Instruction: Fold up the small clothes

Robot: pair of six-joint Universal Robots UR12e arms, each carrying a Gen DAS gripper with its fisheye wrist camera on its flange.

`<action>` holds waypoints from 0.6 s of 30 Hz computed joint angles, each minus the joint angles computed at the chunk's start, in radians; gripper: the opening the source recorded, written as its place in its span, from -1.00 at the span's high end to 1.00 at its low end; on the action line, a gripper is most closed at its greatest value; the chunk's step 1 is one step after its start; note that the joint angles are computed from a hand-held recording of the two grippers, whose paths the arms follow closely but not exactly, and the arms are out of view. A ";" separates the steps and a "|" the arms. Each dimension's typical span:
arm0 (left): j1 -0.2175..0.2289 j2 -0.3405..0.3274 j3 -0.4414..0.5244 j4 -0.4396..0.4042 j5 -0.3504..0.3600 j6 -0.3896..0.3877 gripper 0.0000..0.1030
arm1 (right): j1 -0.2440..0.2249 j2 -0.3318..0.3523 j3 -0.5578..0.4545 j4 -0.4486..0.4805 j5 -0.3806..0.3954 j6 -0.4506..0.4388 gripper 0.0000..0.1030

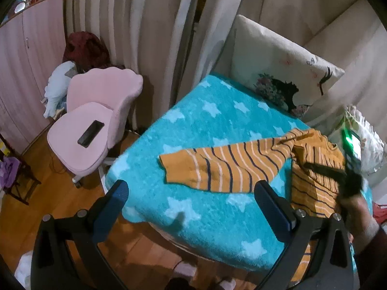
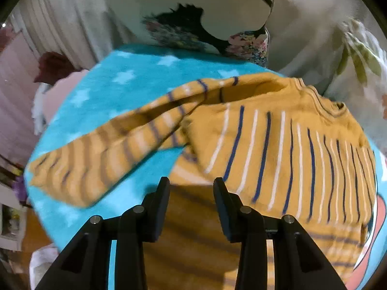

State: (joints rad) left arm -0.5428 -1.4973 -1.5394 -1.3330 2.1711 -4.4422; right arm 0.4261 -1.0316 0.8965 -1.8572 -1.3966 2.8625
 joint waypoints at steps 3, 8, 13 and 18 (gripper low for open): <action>-0.005 -0.010 0.015 -0.013 -0.001 0.018 -1.00 | 0.003 0.060 -0.082 0.037 -0.001 0.077 0.21; -0.003 -0.026 0.023 -0.010 -0.035 0.081 -1.00 | 0.005 0.077 -0.091 -0.002 -0.013 0.136 0.89; 0.009 -0.046 0.028 0.047 -0.077 0.123 -1.00 | -0.069 -0.023 0.017 -0.117 0.121 0.257 0.89; -0.009 -0.103 0.080 0.104 -0.071 0.197 -1.00 | -0.187 -0.145 0.161 -0.210 0.143 0.358 0.89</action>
